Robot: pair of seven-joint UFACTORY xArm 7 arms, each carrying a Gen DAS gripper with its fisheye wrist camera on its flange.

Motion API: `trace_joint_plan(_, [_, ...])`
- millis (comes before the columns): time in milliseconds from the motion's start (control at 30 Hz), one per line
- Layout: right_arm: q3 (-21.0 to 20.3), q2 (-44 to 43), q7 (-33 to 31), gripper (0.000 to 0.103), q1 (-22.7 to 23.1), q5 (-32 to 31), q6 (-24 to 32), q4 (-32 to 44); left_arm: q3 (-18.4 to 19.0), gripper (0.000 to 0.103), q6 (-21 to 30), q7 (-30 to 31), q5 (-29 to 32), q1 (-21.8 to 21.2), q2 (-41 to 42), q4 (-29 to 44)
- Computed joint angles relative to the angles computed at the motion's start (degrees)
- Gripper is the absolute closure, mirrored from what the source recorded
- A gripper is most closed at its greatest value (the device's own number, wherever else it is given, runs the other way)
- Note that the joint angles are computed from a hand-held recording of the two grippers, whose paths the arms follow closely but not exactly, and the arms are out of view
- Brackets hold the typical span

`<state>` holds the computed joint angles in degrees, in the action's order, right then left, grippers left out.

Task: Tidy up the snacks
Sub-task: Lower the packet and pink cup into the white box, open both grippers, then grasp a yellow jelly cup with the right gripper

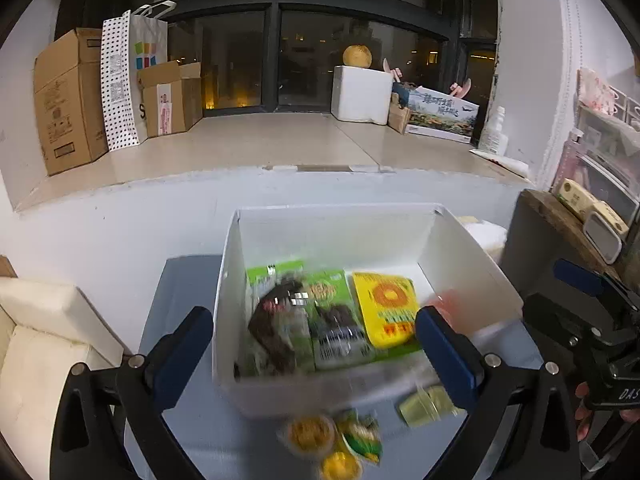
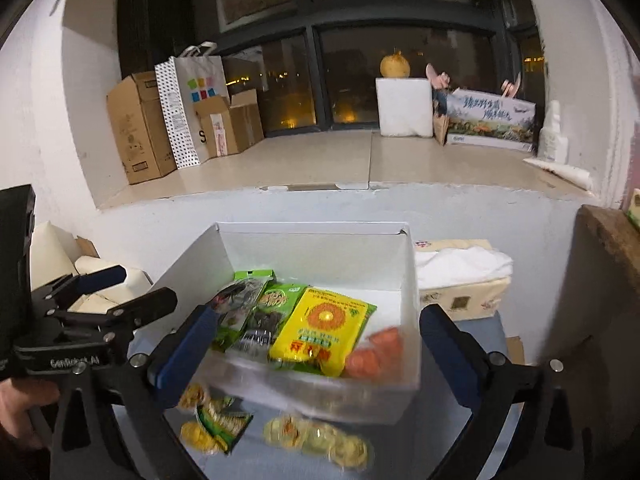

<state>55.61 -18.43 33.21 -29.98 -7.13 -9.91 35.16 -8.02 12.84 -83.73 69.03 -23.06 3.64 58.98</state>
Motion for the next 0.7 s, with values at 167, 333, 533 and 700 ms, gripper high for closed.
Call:
trace_joint_plan(167, [-12.10, -10.73, 2.14, 0.000, 16.71, 2.79, -0.30, -11.90, -3.45, 0.000, 0.16, -9.57, 6.83, 0.58, -9.79, -10.31])
trace_joint_plan(333, [-17.97, -13.03, 4.06, 0.000, 27.24, 2.98, -0.14, -19.73, -8.69, 0.000, -0.64, -19.05, 9.46, 2.78, -18.36, -20.70])
trace_joint_plan(533, [-13.31, -12.95, 7.42, 0.000, 24.95, 2.01, 0.80, -22.04, -12.91, 0.000, -1.04, -18.34, 2.85, 3.61, -24.90, -27.33])
trace_joint_plan(700, [-11.24, -10.88, 8.07, 0.000, 21.56, 0.36, 0.85, -20.98, -14.86, 0.000, -1.38, -14.63, -3.35, 4.17, -28.79, -30.25])
